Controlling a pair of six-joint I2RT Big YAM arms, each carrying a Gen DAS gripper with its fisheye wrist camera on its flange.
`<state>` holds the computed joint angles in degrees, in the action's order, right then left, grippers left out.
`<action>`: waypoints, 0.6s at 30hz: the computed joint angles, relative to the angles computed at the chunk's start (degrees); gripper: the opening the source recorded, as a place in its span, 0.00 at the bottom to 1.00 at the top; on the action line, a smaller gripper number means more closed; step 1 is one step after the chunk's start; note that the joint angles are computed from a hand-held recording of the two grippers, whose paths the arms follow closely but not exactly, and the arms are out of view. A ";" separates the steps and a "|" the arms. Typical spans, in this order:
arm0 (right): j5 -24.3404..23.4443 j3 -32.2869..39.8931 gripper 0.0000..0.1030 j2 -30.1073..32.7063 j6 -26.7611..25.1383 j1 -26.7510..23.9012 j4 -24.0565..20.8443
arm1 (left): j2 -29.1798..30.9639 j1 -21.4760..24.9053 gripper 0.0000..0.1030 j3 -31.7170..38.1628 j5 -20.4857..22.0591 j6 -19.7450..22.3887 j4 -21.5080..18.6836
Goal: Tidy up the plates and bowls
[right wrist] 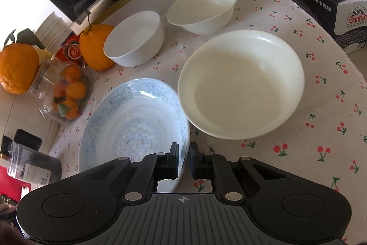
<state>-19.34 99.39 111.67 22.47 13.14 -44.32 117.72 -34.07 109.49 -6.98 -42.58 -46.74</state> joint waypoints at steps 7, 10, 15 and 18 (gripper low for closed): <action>-0.21 -0.35 0.10 -0.32 -1.84 -0.04 -0.55 | -0.63 -0.27 0.12 -0.47 0.17 0.05 -0.60; -0.15 -0.48 0.10 -0.40 -2.35 -0.02 -0.77 | -0.68 -0.40 0.12 -0.48 -0.03 0.34 -0.85; -0.23 0.01 0.10 -0.20 -2.91 -0.01 -1.62 | -0.63 -0.40 0.13 -0.21 0.69 -0.70 -1.32; -0.55 0.37 0.10 -0.04 -3.54 -0.15 -2.38 | -0.72 -0.60 0.14 -0.23 1.04 -0.20 -1.64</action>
